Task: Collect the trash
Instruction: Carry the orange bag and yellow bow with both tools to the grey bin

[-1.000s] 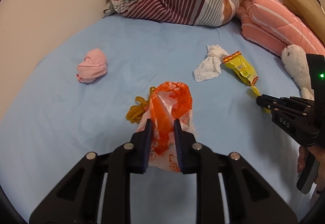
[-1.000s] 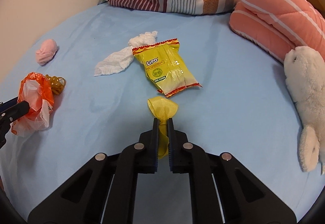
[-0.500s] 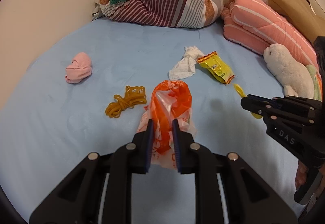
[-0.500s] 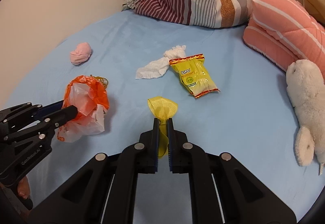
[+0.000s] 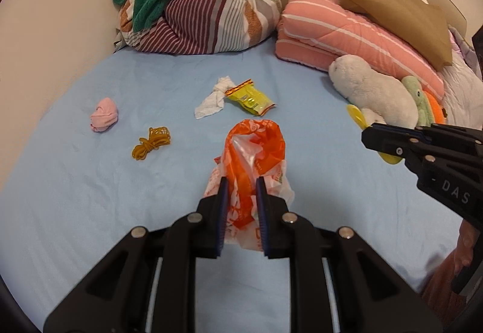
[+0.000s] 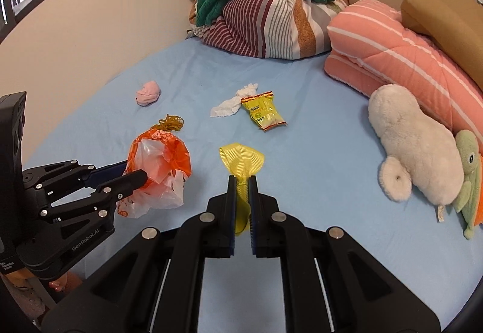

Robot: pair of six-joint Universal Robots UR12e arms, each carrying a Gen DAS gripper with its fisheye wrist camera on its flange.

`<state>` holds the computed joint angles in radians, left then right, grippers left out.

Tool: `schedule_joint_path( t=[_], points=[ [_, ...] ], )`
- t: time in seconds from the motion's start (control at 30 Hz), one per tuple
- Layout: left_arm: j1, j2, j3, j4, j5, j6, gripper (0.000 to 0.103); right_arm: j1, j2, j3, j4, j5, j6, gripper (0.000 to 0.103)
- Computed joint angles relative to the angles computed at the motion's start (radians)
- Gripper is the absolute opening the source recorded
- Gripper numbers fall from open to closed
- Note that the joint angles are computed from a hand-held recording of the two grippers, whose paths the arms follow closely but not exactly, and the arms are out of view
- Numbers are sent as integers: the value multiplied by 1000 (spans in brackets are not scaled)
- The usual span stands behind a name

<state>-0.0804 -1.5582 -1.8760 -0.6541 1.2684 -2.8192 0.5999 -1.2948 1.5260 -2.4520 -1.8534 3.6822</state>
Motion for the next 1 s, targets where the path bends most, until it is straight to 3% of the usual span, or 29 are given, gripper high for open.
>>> schedule_joint_path(
  t=[0.4,0.67,0.87,1.0],
  points=[
    [-69,167,-21,-66,-66,81,18,92,-199,116,49,-181,143,6],
    [-140,242,-30,-113,-132,128,18,178,-331,184,161,-362,282,6],
    [-218,273,-28,-106,-182,167,18,263,-430,217,368,-523,489,6],
    [-280,278,-20,-111,-217,197,18,333,-493,214,629,-615,727,6]
  ],
)
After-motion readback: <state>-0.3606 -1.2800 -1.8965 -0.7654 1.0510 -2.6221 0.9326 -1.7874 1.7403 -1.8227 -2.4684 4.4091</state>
